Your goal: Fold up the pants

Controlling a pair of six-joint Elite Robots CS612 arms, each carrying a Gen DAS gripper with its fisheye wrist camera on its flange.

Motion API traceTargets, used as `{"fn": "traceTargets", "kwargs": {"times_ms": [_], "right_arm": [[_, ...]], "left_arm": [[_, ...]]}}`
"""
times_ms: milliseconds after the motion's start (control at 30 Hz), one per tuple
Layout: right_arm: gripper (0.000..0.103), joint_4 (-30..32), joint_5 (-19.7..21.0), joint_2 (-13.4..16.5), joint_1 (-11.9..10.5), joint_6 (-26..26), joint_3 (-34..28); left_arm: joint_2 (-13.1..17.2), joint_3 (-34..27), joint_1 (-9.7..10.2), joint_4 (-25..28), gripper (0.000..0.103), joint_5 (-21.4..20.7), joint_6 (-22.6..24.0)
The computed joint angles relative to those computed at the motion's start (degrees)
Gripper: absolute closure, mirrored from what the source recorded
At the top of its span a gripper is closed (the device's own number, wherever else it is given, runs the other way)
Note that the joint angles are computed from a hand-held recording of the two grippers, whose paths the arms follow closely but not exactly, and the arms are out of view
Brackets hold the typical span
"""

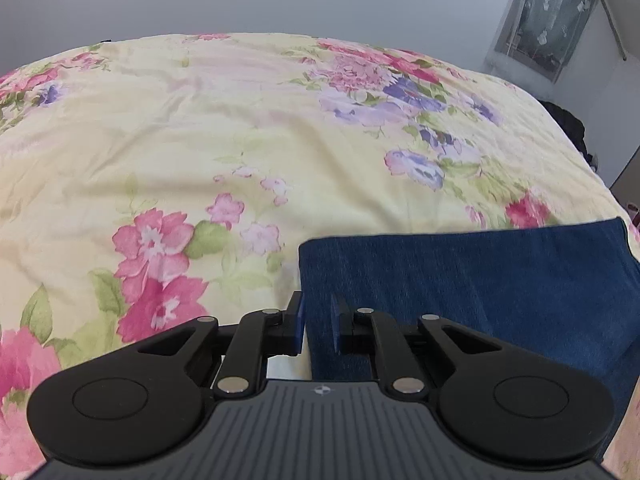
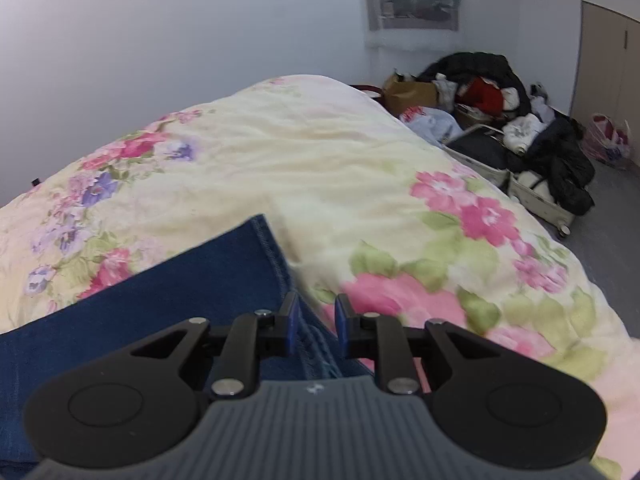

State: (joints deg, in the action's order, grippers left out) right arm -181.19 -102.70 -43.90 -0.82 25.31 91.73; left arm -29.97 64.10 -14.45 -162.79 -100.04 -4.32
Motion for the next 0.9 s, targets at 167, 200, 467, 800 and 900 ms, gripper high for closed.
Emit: {"fn": "traceTargets", "kwargs": {"times_ms": [167, 200, 467, 800, 900], "right_arm": [[0.088, -1.48, 1.26, 5.01, 1.00, -4.15, -7.50], [0.088, -1.11, 1.12, 6.03, 1.11, -4.37, -9.05], [0.097, 4.27, 2.28, 10.62, 0.16, -0.38, -13.58], [0.097, 2.41, -0.99, 6.71, 0.82, -1.34, -8.65], [0.094, -1.69, 1.74, 4.00, 0.72, -3.55, -3.89]], "left_arm": [[3.43, -5.10, -0.39, 0.61, 0.089, -1.05, 1.69], [4.15, -6.03, -0.46, 0.81, 0.089, -1.20, 1.84], [8.74, -11.99, -0.68, 3.48, 0.095, -0.15, 2.59], [1.95, -1.99, -0.53, -0.33, 0.095, -0.87, 6.73], [-1.73, 4.35, -0.38, -1.84, 0.095, -3.86, 10.13]]}}
